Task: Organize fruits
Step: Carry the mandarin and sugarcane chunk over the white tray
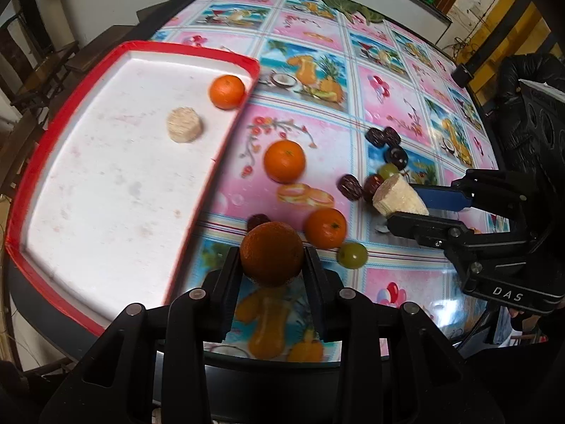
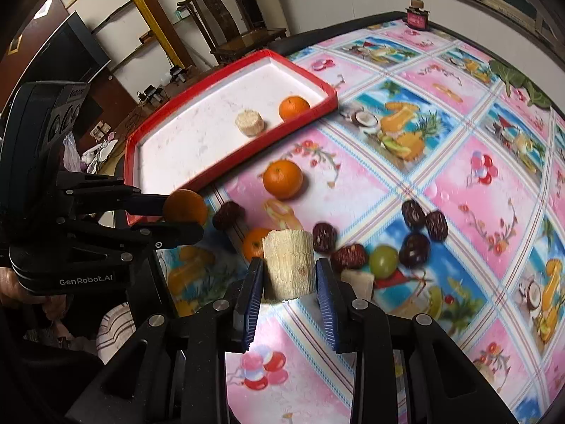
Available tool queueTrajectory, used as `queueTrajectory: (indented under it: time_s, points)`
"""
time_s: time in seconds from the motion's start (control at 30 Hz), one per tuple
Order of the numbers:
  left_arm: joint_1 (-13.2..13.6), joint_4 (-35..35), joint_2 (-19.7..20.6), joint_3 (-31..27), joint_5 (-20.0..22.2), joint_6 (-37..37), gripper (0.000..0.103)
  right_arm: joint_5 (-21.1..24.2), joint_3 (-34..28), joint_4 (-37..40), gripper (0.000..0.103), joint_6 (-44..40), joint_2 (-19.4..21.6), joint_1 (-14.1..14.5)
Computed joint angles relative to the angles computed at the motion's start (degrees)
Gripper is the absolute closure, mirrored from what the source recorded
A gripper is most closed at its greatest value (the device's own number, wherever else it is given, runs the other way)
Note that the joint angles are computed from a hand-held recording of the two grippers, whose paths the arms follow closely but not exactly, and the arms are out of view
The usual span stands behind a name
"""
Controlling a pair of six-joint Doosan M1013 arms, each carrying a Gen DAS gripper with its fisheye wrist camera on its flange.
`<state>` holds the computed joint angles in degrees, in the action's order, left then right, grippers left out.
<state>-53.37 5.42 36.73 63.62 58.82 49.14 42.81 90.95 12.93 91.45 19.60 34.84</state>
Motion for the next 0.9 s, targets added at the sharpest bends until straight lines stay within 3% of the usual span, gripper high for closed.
queueTrajectory:
  time_s: [0.4,0.9]
  points:
    - [1.3,1.7,-1.5,1.9,-0.7,-1.6,0.071,0.5,-5.3,-1.1,0.073,-1.6,2.7,0.8]
    - [4.7,3.1,-1.6,3.4,-1.7,-5.1,0.071,4.5,-17.6,-2.1,0.073,-4.1,10.3,0.4]
